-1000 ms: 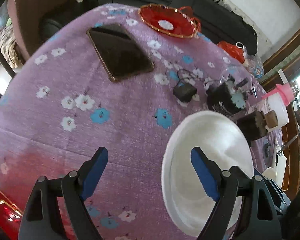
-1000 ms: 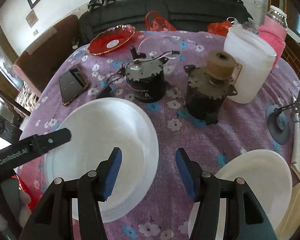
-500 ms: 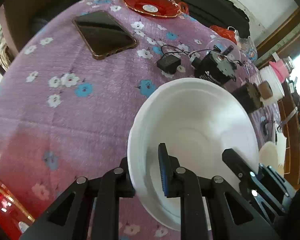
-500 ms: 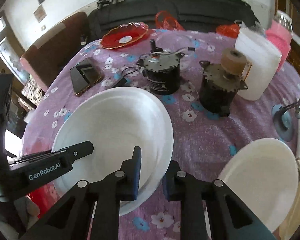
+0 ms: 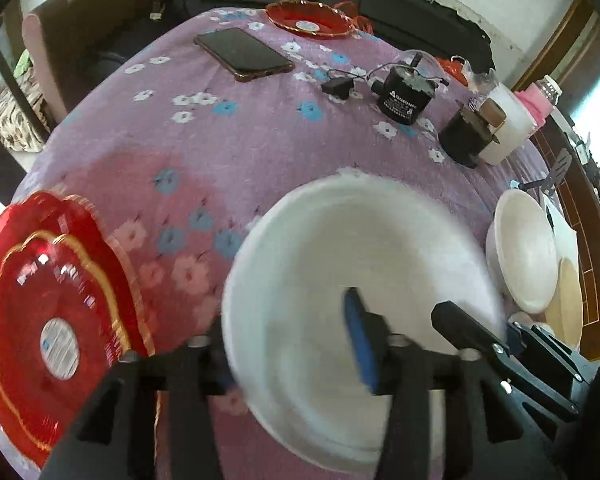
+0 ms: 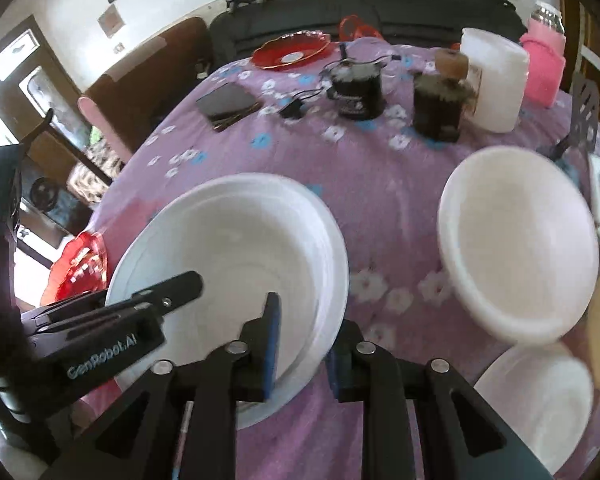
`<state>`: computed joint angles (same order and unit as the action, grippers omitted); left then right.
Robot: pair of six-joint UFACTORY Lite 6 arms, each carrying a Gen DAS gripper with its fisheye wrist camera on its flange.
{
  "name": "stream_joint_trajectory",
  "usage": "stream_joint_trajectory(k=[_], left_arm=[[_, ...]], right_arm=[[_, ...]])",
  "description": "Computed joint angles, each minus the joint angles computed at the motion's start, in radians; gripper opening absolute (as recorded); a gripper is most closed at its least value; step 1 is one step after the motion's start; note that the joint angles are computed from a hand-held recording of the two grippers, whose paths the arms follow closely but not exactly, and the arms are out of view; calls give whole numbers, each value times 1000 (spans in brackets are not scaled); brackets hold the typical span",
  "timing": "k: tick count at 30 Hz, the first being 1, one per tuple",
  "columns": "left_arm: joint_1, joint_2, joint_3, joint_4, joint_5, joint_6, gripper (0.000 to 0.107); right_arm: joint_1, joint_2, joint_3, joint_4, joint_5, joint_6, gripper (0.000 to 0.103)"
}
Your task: Organize plates and bowls
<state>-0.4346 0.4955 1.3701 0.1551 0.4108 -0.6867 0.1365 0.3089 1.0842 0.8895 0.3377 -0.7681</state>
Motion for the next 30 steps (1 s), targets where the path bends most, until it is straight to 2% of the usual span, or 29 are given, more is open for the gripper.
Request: stream_joint_trajectory(k=[3,5,7,9,11,15,18,21,23,25,27,30], left_arm=[[-11,-124,-126,148,-38,-133,65],[-21,-214,-205,253,-49,-244,66],[-33,-300,-276,349,-54,-343,66],[-59,-427,-381,469,-69,-496,66],[-104,-514,-449,562,-78,-618,66],[-241,-541,-459,683,-88,-773,70],[-328,-456,-391,711,-122,-806,71],[-382,-332,-292,581,-167,-680,71],[-395,-217,-197,403,-203,-516,71],[-406,-125,-116,310,-195,-430,71],[-404,-13,-9,114,-188,-234,71],[-394,156,153,-200,-182,54,71]], right_arm=[[-9,-133,-135,189,-39,-170,51],[-43,-264,-233,271,-18,-263,51],[-101,-414,-330,281,13,-295,52],[-222,-552,-414,271,68,-324,63],[-397,-659,-485,254,140,-361,63],[-718,-617,-497,250,294,-487,63],[-878,-438,-448,302,410,-577,63],[-933,-273,-381,363,475,-650,63],[-927,-189,-345,405,463,-669,63],[-918,-136,-328,457,450,-697,63],[-915,-59,-294,509,465,-731,63],[-946,45,-253,532,542,-764,65]])
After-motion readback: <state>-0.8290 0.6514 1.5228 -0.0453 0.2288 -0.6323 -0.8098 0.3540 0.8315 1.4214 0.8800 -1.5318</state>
